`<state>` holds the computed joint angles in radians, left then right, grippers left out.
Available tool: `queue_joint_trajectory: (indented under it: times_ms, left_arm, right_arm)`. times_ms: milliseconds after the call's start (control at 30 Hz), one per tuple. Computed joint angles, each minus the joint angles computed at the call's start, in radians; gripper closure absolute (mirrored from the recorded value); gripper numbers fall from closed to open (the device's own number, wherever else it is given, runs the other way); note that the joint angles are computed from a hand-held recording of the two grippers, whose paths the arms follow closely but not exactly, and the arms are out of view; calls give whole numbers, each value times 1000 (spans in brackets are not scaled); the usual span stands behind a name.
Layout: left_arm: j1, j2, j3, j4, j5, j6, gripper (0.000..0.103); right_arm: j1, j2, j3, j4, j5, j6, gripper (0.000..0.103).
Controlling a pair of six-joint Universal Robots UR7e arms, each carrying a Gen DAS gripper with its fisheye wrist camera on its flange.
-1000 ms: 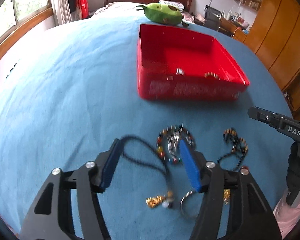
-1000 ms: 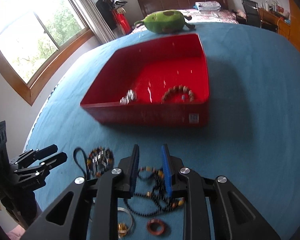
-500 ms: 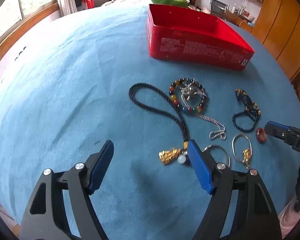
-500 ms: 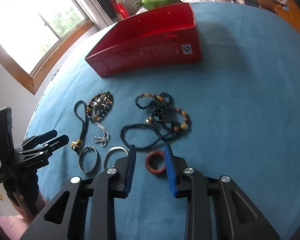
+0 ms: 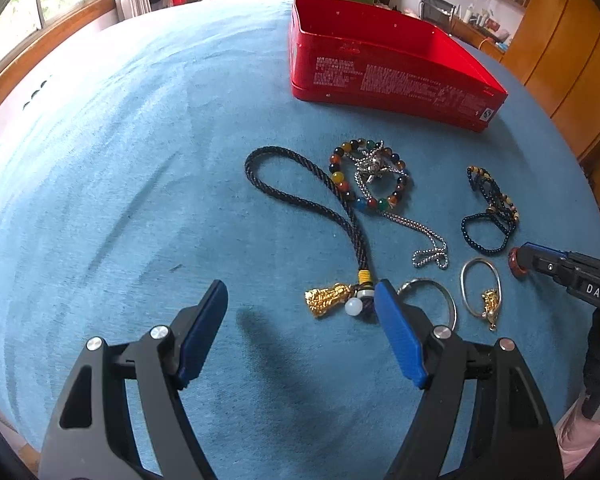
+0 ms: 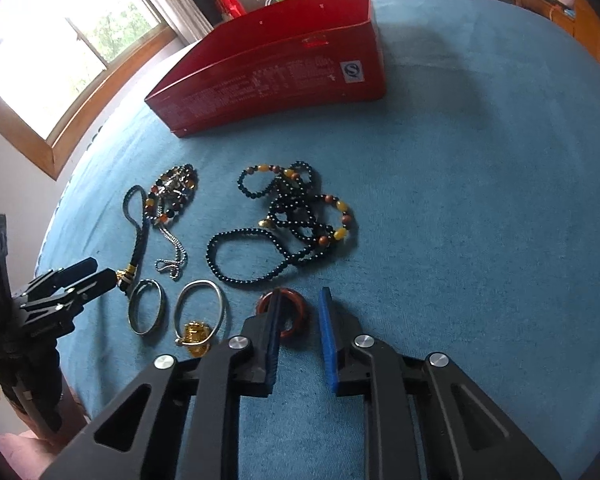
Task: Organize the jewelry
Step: 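Grasp the red ring with the right tool while the left tool grasps the black cord lanyard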
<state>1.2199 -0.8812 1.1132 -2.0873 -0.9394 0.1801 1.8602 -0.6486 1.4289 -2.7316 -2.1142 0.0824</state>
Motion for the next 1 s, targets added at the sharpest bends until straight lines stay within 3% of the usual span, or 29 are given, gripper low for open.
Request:
queue_joint_trajectory:
  times_ms: [233,600,667,800,1000]
  left_arm:
    - [1,9,-12,22,-12,-12,28]
    - [-1,69,-97,107,-28,-46,30]
    - [-2,94,-135,129,-26,-49,33]
    - [-11,124,-164,130,17,-50,51]
    - [-21,122,-150,130,27,-23,57]
  right_arm:
    - [14,17,-3,-13,-37,-42,92]
    - [0,-8,34,-51,16,-27,94]
    - [-3,-9,36,-54,25,-24,94]
    - [-9,-17,45,-60,43,-17,94]
    - [-13,-23,49,-57,51,-16,94]
